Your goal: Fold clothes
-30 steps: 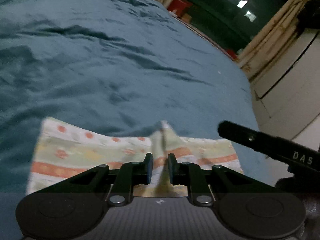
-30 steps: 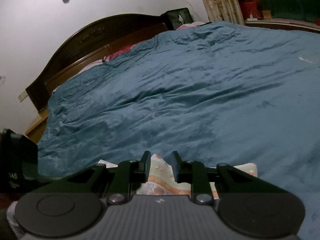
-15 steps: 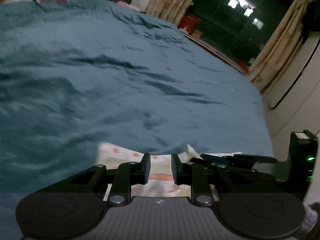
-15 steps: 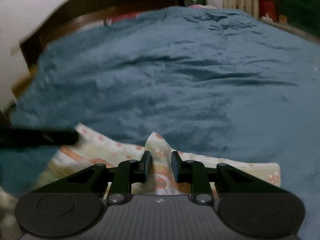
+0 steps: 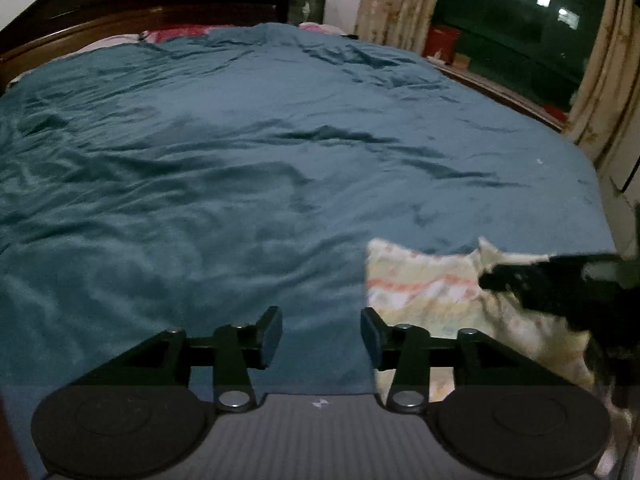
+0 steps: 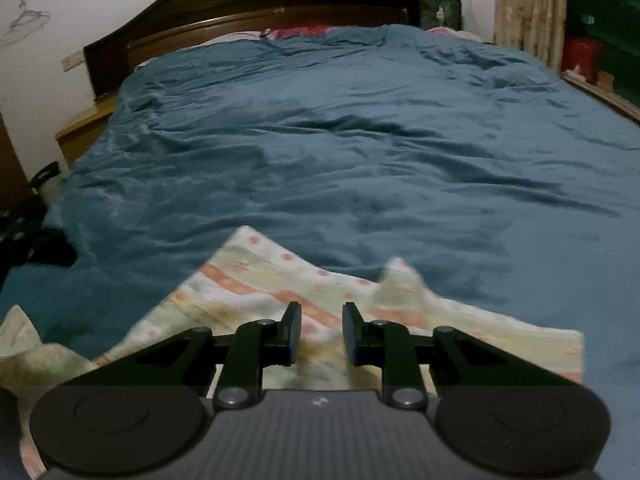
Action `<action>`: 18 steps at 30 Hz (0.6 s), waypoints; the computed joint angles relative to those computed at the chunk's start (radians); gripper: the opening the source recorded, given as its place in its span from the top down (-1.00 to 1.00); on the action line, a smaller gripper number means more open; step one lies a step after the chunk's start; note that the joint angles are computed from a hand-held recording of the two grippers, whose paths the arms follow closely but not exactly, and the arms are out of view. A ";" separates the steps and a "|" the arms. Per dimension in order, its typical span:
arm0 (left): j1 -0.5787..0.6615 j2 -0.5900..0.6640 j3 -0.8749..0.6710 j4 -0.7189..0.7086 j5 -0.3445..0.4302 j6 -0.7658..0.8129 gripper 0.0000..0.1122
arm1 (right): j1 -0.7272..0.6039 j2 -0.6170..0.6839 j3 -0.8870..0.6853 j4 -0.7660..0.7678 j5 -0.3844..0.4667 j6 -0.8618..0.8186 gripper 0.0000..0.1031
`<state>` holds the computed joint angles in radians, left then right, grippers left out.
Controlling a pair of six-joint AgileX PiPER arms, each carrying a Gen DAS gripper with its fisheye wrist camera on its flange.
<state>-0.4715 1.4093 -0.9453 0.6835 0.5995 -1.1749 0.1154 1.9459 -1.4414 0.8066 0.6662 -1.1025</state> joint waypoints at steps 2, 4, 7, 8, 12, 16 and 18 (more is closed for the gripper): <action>-0.008 -0.043 0.051 0.005 0.020 -0.015 0.16 | 0.036 0.032 -0.042 -0.045 0.007 0.060 0.56; -0.008 -0.077 0.101 0.000 0.026 -0.024 0.16 | 0.063 0.076 -0.096 -0.082 0.021 0.117 0.56; 0.004 -0.116 0.174 -0.023 0.027 -0.028 0.15 | 0.122 0.157 -0.186 -0.180 0.006 0.229 0.56; 0.004 -0.117 0.191 -0.017 0.034 -0.048 0.15 | 0.141 0.184 -0.214 -0.214 -0.004 0.265 0.56; 0.013 -0.163 0.276 -0.011 0.026 -0.117 0.14 | 0.155 0.217 -0.272 -0.211 0.018 0.299 0.56; -0.016 -0.249 0.345 0.010 0.082 -0.188 0.07 | 0.172 0.206 -0.293 -0.197 0.076 0.231 0.57; -0.042 -0.300 0.367 0.018 0.127 -0.217 -0.04 | 0.214 0.239 -0.333 -0.280 0.066 0.288 0.57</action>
